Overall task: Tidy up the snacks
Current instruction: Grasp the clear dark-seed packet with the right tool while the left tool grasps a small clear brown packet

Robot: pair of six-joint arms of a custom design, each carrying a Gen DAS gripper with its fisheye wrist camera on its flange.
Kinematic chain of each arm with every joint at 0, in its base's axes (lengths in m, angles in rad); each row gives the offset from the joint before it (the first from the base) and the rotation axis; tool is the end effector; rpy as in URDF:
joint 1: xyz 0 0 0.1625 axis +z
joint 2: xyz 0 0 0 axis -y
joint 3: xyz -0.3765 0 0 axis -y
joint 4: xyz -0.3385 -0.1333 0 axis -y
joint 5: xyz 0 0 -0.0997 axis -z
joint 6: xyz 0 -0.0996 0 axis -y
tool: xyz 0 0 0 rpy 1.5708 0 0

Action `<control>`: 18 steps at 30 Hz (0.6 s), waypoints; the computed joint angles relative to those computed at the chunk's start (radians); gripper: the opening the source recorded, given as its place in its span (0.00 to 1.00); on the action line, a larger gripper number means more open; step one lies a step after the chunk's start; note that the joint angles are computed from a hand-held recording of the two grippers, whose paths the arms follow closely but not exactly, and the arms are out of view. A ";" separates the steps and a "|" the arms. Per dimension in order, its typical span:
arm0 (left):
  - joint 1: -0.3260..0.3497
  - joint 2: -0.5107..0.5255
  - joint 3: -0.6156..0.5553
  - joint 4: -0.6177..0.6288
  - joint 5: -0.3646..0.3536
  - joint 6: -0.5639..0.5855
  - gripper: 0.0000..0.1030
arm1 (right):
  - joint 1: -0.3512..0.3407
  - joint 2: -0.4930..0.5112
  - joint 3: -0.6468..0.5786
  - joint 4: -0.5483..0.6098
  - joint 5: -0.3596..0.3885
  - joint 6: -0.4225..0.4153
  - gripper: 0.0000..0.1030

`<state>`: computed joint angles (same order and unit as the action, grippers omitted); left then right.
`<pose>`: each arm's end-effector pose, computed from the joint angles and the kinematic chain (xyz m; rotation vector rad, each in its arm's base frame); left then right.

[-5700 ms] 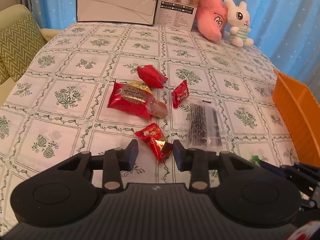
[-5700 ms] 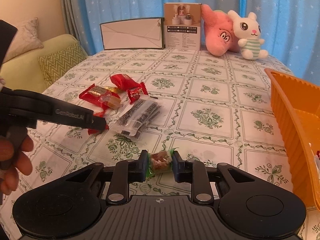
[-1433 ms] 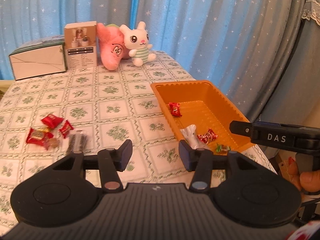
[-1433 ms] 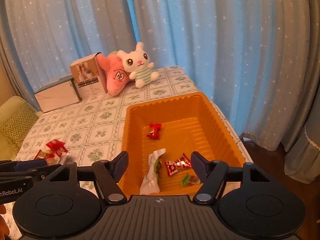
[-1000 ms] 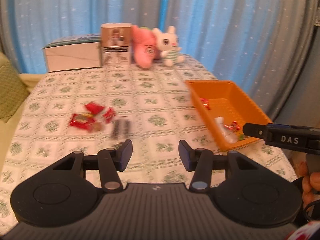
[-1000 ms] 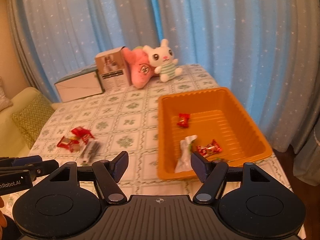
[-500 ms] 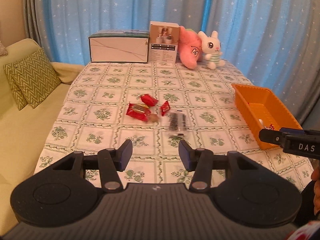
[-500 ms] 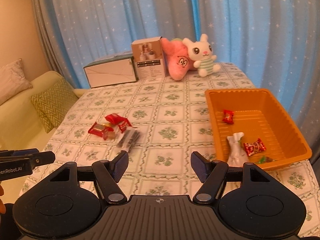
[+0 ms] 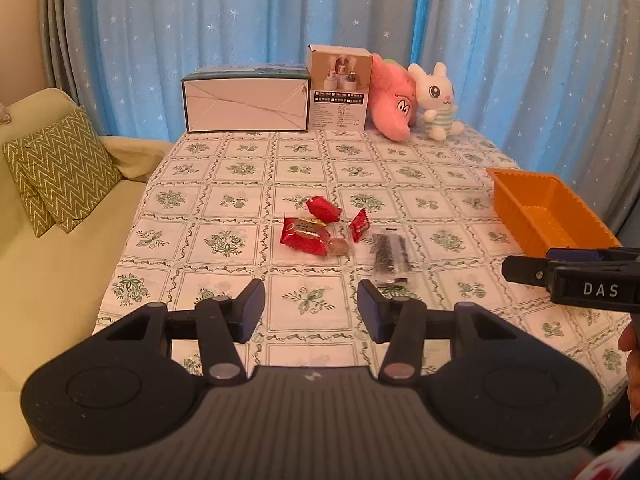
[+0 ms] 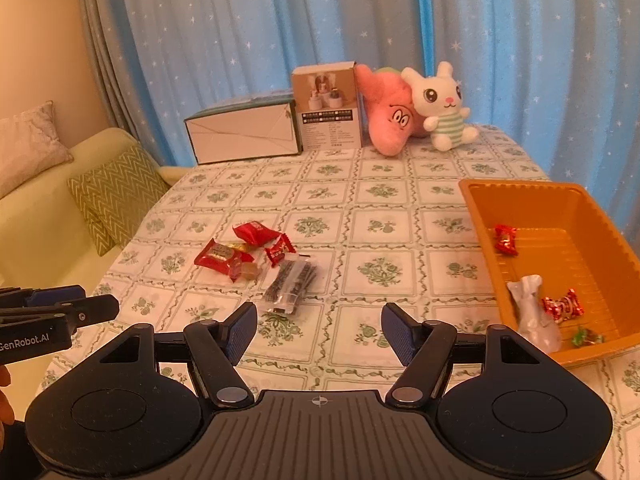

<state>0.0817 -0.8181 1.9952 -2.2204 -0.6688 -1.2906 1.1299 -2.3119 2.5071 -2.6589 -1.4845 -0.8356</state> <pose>-0.4236 -0.2468 0.0211 0.5270 2.2579 -0.9835 0.0354 -0.2574 0.3900 0.5376 -2.4265 1.0192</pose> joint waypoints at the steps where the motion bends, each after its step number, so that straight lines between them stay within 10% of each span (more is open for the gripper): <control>1: 0.012 0.003 0.002 -0.014 0.002 0.018 0.45 | 0.012 0.028 0.006 -0.030 -0.012 0.008 0.67; 18: 0.237 0.113 0.007 -0.381 0.047 0.368 0.45 | 0.131 0.599 -0.045 -0.478 -0.126 0.121 0.66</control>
<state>0.3186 -0.7055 2.0023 -2.6015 -0.6217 -0.9223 1.2613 -1.7130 2.4616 -3.1364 -1.6109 -0.7143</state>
